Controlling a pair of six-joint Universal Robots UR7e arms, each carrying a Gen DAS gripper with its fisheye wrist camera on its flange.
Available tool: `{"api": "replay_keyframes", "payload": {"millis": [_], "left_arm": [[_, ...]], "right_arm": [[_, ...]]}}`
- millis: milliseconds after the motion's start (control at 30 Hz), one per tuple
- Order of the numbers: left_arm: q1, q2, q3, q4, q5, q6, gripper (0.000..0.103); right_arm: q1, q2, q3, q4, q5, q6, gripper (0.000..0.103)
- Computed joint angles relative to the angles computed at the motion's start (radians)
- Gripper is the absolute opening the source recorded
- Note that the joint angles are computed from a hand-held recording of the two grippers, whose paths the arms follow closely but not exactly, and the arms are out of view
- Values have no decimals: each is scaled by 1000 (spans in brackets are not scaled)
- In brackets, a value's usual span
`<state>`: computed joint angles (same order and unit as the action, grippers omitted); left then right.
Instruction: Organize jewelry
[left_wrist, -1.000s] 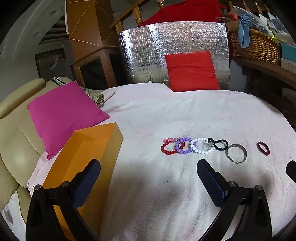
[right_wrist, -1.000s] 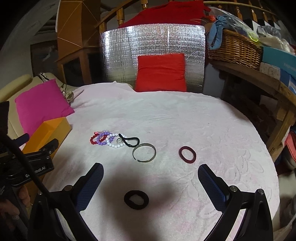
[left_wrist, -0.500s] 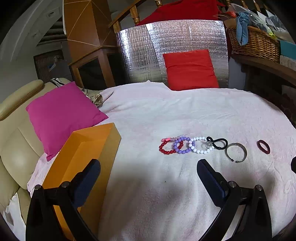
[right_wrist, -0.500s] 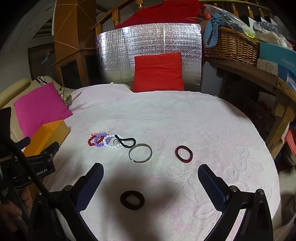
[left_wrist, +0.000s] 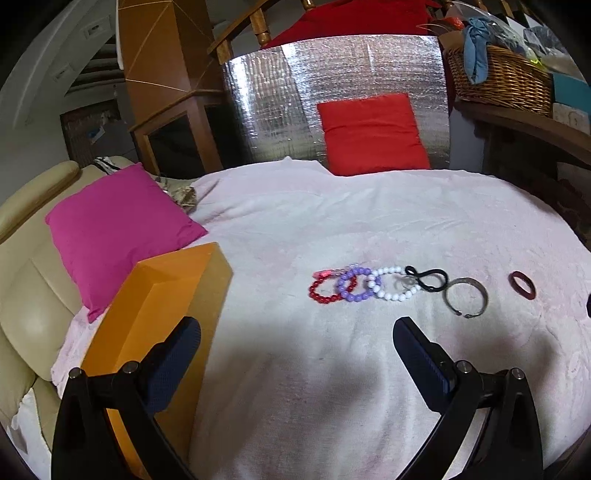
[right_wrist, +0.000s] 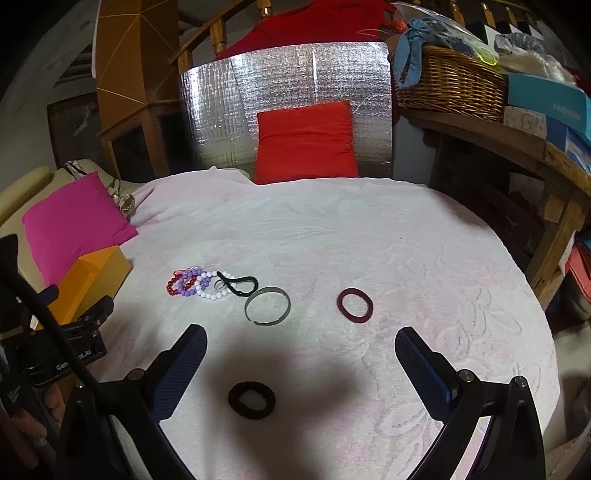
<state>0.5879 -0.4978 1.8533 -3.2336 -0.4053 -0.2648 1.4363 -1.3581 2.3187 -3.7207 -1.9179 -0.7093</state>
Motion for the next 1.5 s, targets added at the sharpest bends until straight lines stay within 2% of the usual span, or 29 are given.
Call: {"api": "replay_keyframes", "payload": {"millis": [67,167,367,433,500,600,633,700,733,767,800,867,967,1033,1067,1200,1233,1267,1500], "left_arm": [[4,0,0,-14,-48,16,103],[14,5,-5,-33,-158,43,103],[18,9,-32,70,-356,25,103],[18,10,-49,143,-420,10,103],[15,23,-72,199,-459,4,103],[12,47,-103,267,-483,19,102],[10,49,-107,284,-493,21,100],[14,63,-127,316,-512,36,89],[31,85,-155,335,-519,60,79],[38,88,-165,356,-545,62,71],[43,90,-173,380,-573,58,67],[53,95,-184,405,-599,58,55],[60,93,-185,400,-638,79,44],[62,87,-180,396,-653,89,37],[65,87,-179,392,-664,93,32],[64,73,-163,378,-689,110,21],[64,71,-160,373,-691,112,13],[65,64,-154,365,-695,111,11],[66,9,-105,295,-652,95,10]], "right_arm": [[-11,-12,-10,15,-4,14,103],[-34,-34,-30,44,-9,44,103],[-107,-109,-92,235,12,188,103],[-128,-125,-113,291,33,229,103],[-145,-128,-136,331,51,249,103],[-162,-117,-181,411,71,264,97],[-171,-111,-203,455,81,278,91],[-178,-90,-240,523,88,291,83],[-177,-72,-259,544,85,288,78],[-173,-49,-279,553,77,275,75],[-171,-26,-295,549,67,255,73],[-166,23,-335,543,42,214,61],[-162,70,-381,573,30,195,52],[-152,108,-400,536,-15,165,49],[-148,125,-410,524,-32,155,41],[-149,182,-449,519,-102,144,30],[-149,189,-441,474,-97,115,23],[-145,189,-441,472,-103,101,7],[-137,134,-356,378,-23,45,6]]}}
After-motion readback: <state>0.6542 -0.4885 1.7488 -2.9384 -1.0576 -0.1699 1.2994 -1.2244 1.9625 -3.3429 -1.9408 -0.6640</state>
